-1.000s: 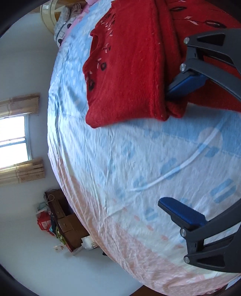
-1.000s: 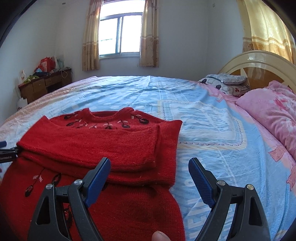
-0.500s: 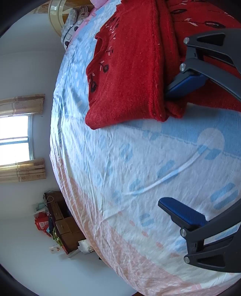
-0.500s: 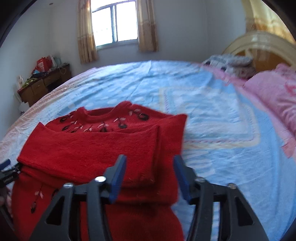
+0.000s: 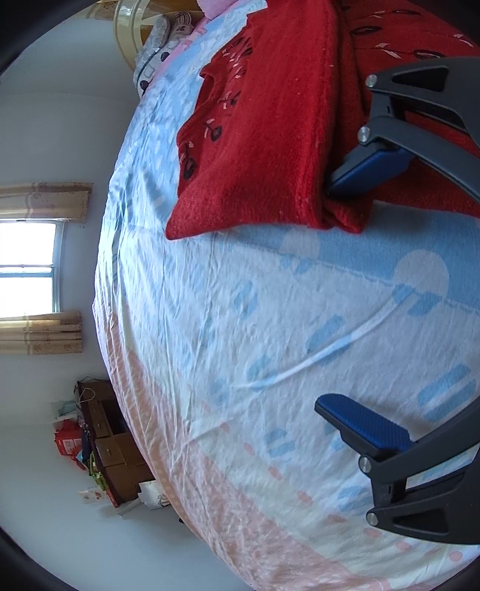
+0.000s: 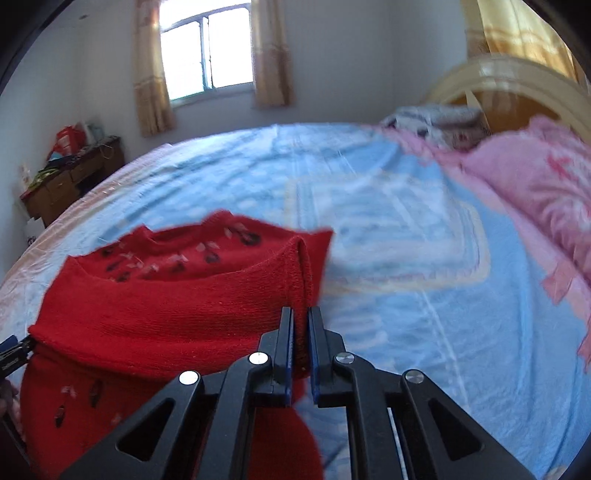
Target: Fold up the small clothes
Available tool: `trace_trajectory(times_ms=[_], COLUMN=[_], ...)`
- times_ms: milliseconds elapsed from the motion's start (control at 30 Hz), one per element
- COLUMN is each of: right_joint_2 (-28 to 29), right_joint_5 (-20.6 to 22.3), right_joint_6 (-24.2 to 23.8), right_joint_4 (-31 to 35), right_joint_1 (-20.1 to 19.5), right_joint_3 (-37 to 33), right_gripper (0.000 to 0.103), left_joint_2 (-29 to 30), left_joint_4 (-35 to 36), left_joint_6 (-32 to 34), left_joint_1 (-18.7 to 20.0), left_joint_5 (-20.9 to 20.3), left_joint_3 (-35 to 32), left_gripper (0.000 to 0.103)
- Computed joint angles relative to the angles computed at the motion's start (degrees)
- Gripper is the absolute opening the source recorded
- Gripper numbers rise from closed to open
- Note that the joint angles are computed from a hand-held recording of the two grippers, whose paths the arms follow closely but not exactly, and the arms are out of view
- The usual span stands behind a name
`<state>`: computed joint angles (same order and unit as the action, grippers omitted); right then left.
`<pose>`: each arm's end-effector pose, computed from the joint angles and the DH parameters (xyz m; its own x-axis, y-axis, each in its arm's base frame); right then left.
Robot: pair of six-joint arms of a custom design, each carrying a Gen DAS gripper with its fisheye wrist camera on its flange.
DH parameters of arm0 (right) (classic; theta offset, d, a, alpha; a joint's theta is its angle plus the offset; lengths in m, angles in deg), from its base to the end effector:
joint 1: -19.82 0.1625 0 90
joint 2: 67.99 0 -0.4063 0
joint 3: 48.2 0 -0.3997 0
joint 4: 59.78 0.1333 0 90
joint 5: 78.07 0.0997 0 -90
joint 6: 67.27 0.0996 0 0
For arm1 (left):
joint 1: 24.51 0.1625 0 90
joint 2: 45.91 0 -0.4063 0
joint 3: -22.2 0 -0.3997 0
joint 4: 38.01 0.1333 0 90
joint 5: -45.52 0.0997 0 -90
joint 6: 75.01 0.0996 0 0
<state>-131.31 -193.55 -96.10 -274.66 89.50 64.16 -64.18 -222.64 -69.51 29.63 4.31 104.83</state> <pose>-0.1083 -0.5528 0.2984 -0.6557 0.5067 0.5598 -0.2639 0.5408 -0.7987 -0.2284 -0.6714 -0.0769 -0.7041 0.1453 -0.6951 0.5761 0.6892 -0.4395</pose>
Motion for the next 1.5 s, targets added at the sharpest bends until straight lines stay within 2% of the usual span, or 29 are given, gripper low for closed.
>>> trace_trajectory(times_ms=[67, 133, 200, 233, 267, 333, 433, 500, 567, 667, 700, 767, 1000, 1167, 1333, 1500], right_joint_2=[0.87, 0.48, 0.21, 0.17, -0.21, -1.43, -2.25, -2.62, -1.86, 0.47, 0.74, 0.58, 1.08, 2.70, 2.48, 3.20], right_joint_5=[-0.37, -0.32, -1.80, -3.05, -2.52, 0.41, 3.79, 6.70, 8.94, 5.56, 4.01, 4.29, 1.59, -0.31, 1.85, 2.28], right_joint_6=[-1.10, -0.70, -0.75, -1.31, -1.49, -1.53, -2.38, -1.78, -1.96, -2.47, -1.07, -0.47, -3.76, -3.65, -3.35, -4.17], right_joint_4=[-1.07, -1.40, -2.10, -3.78, -5.23, -6.97, -4.93, -0.02, 3.29, 5.44, 6.76, 6.72, 4.34, 1.76, -0.04, -1.93], right_joint_1=[-0.43, -0.32, 0.36, 0.90, 1.08, 1.36, 2.28, 2.37, 2.14, 2.18, 1.74, 0.72, 0.88, 1.40, 0.62, 0.51], right_joint_3=[-0.10, 0.22, 0.23, 0.49, 1.15, 2.68, 3.46, 3.16, 2.24, 0.10, -0.33, 0.28, 1.05, 0.13, 1.16, 1.18], right_gripper=[0.006, 0.007, 0.019, 0.036, 0.044, 0.045, 0.045, 0.045, 0.045, 0.045, 0.045, 0.045, 0.045, 0.045, 0.045, 0.045], left_joint_2=[-0.18, -0.53, -1.13, -1.51, -1.75, -1.58, -2.78, -2.74, -1.89, 0.96, 1.39, 0.82, 0.53, 0.56, -0.21, -0.52], left_joint_4=[0.08, -3.14, -5.90, -8.29, -10.97, -16.49, -17.87, -14.71, -8.76, -0.59, 3.47, 6.22, 4.03, 4.10, 3.82, 3.27], left_joint_6=[-0.27, 1.20, 2.60, 3.29, 3.97, 5.49, 3.49, 2.45, 1.85, 1.69, 0.64, -0.87, 0.17, 0.87, 0.91, 1.66], left_joint_1=[0.00, -0.23, -0.74, -1.07, -1.42, -2.52, -2.90, -2.86, -2.73, -2.27, -1.87, -1.25, -1.41, -1.39, -1.19, -1.11], left_joint_5=[-0.30, -1.16, -1.28, -1.29, -1.08, 1.48, 0.45, -1.08, -0.77, 1.72, 1.67, -0.17, -0.74, -1.28, -2.86, -3.98], left_joint_3=[0.19, 1.47, 3.10, 4.13, 5.03, 5.87, 6.51, 5.09, 2.59, -2.10, -3.23, -3.07, -1.48, -1.69, -0.60, 0.07], left_gripper=[0.103, 0.103, 0.103, 0.103, 0.103, 0.103, 0.103, 0.103, 0.103, 0.103, 0.103, 0.103, 0.103, 0.103, 0.103, 0.103])
